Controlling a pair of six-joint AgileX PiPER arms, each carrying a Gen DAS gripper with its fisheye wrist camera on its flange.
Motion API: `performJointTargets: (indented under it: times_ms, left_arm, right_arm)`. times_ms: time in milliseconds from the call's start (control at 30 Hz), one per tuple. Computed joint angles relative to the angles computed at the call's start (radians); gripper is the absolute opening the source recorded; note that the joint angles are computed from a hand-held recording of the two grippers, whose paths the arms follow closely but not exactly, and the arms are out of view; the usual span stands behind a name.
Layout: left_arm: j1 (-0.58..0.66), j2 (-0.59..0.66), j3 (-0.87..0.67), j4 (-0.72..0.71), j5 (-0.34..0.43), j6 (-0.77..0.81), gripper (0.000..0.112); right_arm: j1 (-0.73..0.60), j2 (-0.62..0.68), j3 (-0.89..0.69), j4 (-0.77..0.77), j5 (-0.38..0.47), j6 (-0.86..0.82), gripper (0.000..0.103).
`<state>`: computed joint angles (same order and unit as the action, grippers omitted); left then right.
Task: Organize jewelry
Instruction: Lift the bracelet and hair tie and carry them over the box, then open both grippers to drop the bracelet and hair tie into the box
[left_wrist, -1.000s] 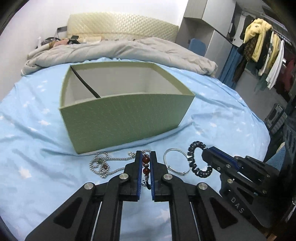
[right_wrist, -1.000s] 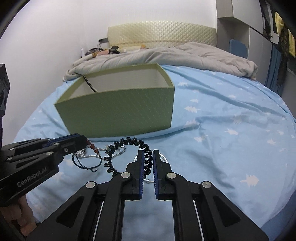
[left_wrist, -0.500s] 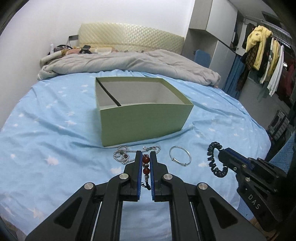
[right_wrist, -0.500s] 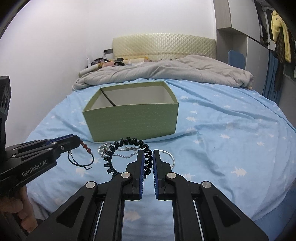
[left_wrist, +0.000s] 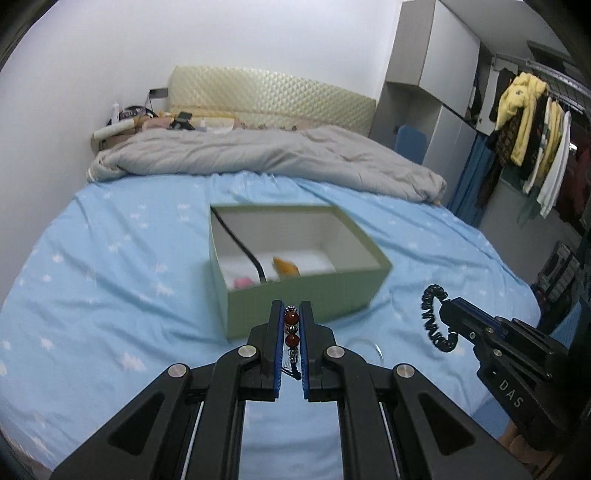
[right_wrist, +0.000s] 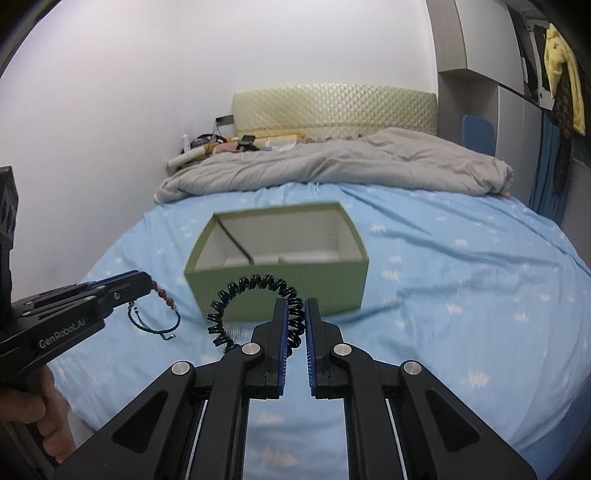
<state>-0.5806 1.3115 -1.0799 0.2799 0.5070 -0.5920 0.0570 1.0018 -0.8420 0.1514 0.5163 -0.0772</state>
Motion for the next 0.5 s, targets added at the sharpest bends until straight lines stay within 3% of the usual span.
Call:
performJointTargets:
  times_ms: [300,500]
  left_arm:
    - [0.112,0.217,-0.284,-0.182,0.069,0.248,0.006]
    - [0.175,0.397,-0.501,-0.296,0.193,0.359,0.006]
  right_arm:
    - [-0.072,0.293,-0.271,0.239,0.054,-0.243,0.006]
    - [-0.068,0.499,-0.469,0.158,0.126,-0.173,0.006]
